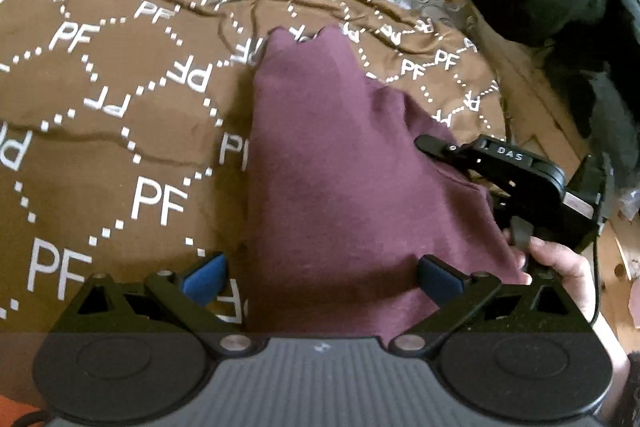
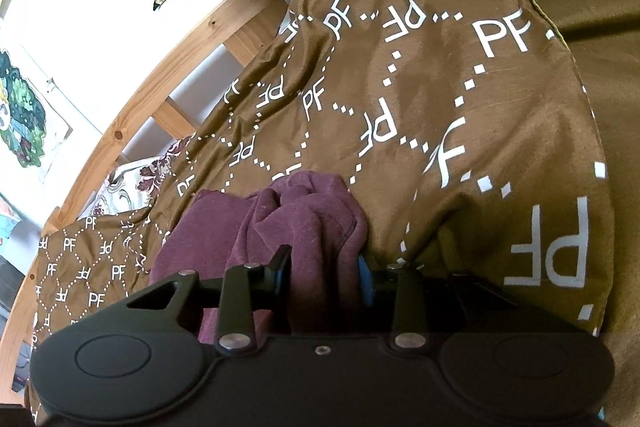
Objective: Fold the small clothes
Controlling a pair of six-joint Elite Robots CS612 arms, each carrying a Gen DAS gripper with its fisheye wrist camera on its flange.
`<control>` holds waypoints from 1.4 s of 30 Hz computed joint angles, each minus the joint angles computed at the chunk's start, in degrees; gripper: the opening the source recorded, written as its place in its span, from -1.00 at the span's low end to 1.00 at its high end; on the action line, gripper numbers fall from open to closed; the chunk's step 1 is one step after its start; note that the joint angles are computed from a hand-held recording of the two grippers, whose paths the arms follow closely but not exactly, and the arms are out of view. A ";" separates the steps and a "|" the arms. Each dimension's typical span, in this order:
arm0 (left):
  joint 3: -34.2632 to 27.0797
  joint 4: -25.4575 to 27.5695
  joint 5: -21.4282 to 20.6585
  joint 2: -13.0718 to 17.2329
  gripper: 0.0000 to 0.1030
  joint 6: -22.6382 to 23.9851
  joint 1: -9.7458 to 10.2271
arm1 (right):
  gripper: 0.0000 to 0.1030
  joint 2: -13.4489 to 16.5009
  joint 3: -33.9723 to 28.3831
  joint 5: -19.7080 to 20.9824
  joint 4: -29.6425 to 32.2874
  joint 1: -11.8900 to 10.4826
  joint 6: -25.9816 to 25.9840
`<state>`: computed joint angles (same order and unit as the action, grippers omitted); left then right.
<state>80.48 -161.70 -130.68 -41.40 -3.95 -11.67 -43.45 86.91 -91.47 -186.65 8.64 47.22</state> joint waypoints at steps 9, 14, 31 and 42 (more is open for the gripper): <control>-0.03 0.44 -0.13 -0.03 0.96 0.95 0.04 | -0.21 0.18 -0.61 -0.54 1.29 0.18 -2.79; -0.46 1.35 -1.32 0.15 0.64 1.63 0.17 | -0.33 0.17 -0.48 0.03 0.93 0.04 -2.98; 3.54 -9.89 3.68 -3.54 -0.22 8.19 -0.21 | -0.61 0.57 -1.28 -6.15 -12.08 3.90 -23.13; -2.80 -15.14 15.12 -0.97 -0.14 7.63 0.19 | -0.61 7.54 -15.01 -6.35 -12.22 4.36 -24.18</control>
<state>77.68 -176.84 -115.56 -42.37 3.67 -11.48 -35.91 71.91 -97.81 -198.87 13.01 23.04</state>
